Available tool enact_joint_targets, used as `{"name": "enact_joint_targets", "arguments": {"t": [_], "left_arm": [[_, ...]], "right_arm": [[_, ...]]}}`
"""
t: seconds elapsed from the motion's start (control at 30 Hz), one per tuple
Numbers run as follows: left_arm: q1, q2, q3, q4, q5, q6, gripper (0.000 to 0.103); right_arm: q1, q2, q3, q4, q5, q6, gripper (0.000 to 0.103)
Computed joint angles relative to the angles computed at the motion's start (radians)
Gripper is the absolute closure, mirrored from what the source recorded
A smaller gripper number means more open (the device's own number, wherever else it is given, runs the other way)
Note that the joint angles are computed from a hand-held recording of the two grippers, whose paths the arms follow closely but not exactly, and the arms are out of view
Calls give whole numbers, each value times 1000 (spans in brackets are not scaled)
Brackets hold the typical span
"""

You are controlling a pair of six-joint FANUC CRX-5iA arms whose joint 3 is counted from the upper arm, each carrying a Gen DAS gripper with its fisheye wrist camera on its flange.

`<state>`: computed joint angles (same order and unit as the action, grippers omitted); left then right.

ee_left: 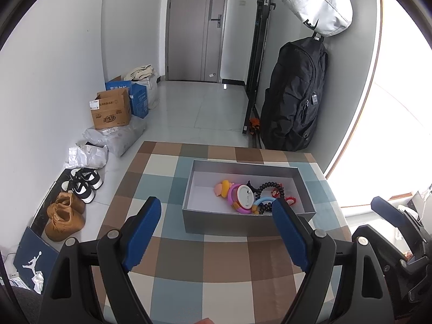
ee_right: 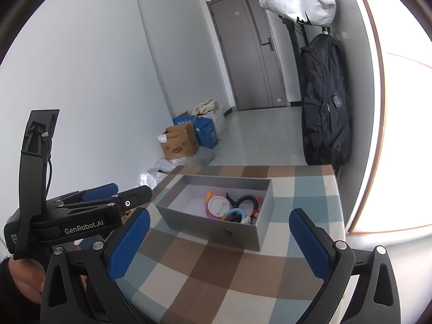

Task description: Organize jewelry

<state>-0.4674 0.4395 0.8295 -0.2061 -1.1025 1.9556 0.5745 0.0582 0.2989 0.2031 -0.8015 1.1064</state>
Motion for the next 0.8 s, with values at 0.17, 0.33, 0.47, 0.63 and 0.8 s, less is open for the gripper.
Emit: {"name": "enact_joint_targets", "arguments": {"t": [0.17, 0.33, 0.47, 0.63, 0.8], "left_arm": [[0, 0, -1, 1, 3, 0, 22], [1, 1, 2, 4, 1, 0, 22], [1, 2, 2, 8, 0, 3, 22], [-1, 17, 26, -2, -30, 8, 22], [3, 5, 3, 5, -3, 3, 22]], "right_arm": [[0, 0, -2, -2, -2, 1, 0], [0, 3, 0, -4, -9, 4, 0], [-2, 4, 1, -5, -13, 1, 0], [-3, 7, 5, -6, -18, -2, 0], [-4, 15, 15, -14, -27, 1, 0]]}}
